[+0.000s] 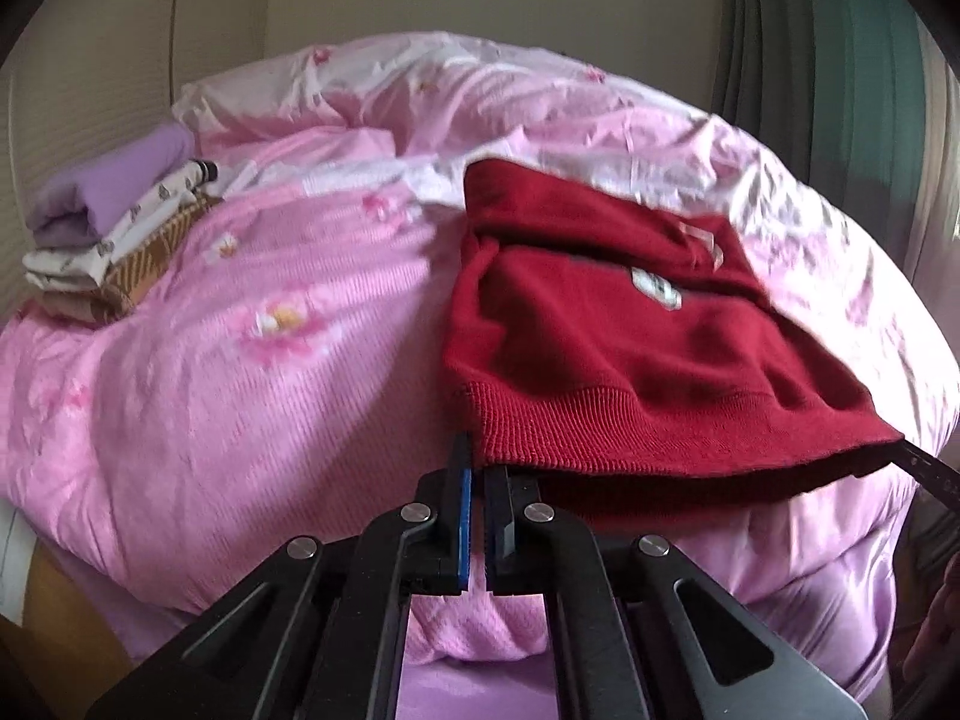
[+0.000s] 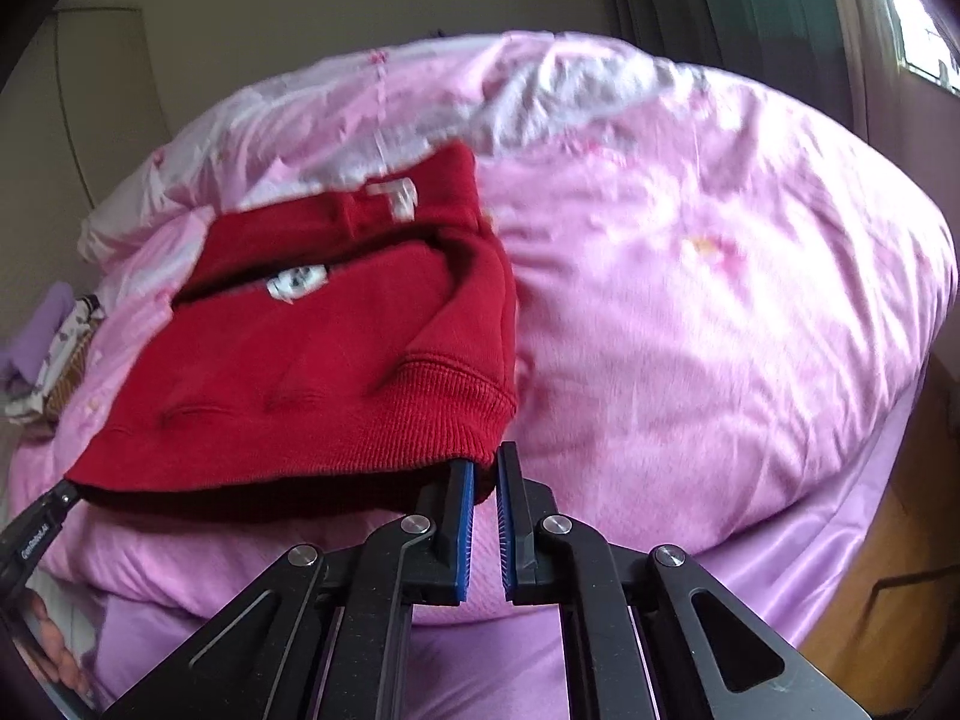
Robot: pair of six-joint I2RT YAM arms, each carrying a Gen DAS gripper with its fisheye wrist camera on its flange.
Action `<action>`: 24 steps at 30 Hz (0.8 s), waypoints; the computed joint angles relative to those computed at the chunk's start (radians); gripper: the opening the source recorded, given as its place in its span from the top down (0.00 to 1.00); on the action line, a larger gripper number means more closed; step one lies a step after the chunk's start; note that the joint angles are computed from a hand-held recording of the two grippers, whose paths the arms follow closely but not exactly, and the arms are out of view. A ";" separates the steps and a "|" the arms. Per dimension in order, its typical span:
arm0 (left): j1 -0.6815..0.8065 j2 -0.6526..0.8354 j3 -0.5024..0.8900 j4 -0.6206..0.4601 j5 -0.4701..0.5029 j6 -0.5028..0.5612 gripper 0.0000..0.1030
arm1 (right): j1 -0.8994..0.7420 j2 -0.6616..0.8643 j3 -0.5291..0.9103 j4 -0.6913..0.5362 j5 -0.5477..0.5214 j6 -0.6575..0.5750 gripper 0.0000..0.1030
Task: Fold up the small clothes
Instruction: 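Lift the sweatshirt edge with both grippers and fold it over the body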
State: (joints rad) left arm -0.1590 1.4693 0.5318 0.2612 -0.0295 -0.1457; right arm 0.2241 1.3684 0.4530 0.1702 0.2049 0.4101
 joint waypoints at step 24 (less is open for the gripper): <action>0.040 0.677 1.201 -0.387 0.035 -0.079 0.95 | -0.161 0.442 0.834 -0.120 -0.107 -0.091 0.93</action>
